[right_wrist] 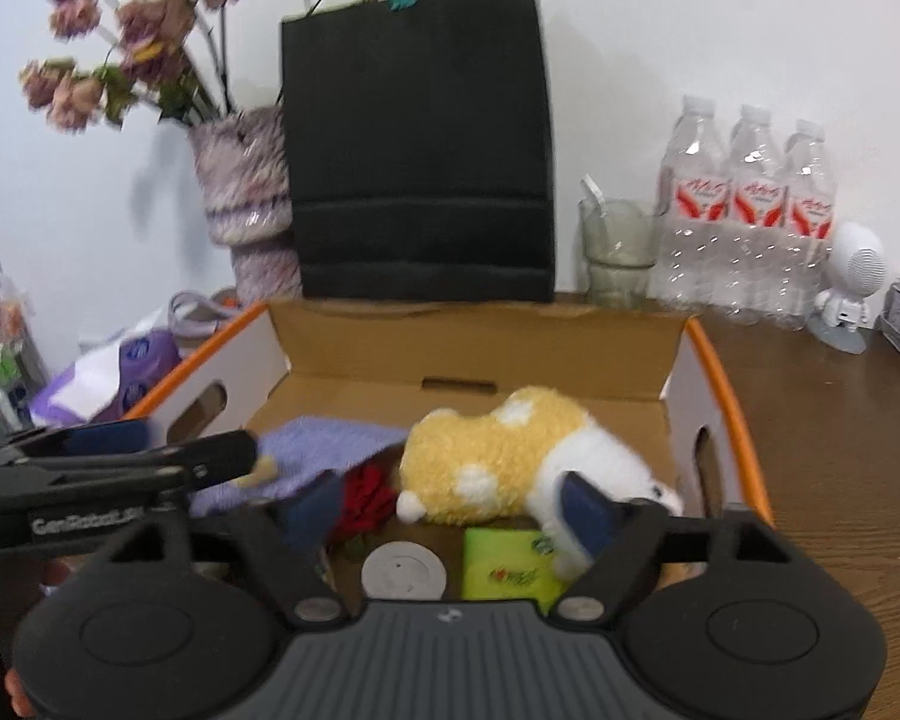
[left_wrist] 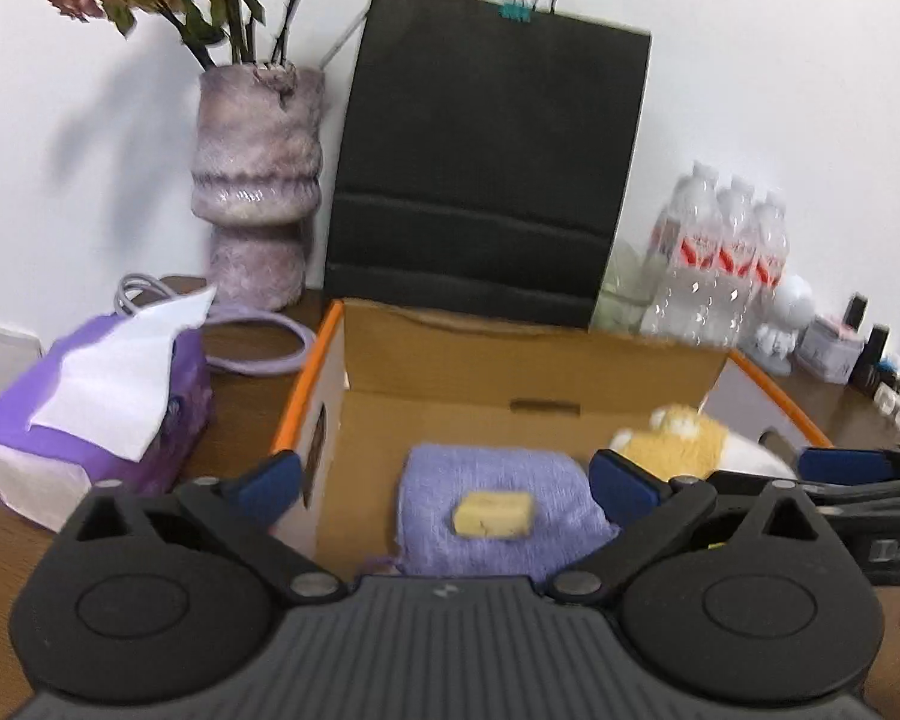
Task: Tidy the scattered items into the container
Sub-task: 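Open both tools to release sponge and puck, return to table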
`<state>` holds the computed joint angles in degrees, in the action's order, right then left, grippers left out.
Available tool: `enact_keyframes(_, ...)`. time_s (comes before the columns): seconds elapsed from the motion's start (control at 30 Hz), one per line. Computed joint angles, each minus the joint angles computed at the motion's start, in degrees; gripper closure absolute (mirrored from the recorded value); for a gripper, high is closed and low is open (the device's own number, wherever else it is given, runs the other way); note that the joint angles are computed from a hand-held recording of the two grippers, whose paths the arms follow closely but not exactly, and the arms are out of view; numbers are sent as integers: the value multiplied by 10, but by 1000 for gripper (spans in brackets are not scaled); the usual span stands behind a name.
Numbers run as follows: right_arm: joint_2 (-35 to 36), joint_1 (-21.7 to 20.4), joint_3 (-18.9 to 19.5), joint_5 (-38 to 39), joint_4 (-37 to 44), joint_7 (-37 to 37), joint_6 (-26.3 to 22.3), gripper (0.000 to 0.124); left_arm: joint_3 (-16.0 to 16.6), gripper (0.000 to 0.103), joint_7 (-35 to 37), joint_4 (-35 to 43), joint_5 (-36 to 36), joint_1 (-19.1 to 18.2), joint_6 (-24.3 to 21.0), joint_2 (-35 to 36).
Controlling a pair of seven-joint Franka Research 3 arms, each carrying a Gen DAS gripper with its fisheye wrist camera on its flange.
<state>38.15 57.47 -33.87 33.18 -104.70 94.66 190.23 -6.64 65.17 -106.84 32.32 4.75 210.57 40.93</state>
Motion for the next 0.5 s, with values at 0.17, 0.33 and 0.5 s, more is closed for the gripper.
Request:
enact_keyframes(0.17, -12, 3, 3, 18, -8, -23, 13, 21, -12, 0, -30, -5, 31, 18, 16, -5)
enact_keyframes(0.33, -15, 9, 3, 35, -10, -49, 22, 21, -1, 0, -25, -9, 19, 7, 24, -10)
enact_keyframes(0.5, -17, 19, -3, 58, -12, -73, 26, 21, 10, 0, -16, -23, 0, -4, 38, -18)
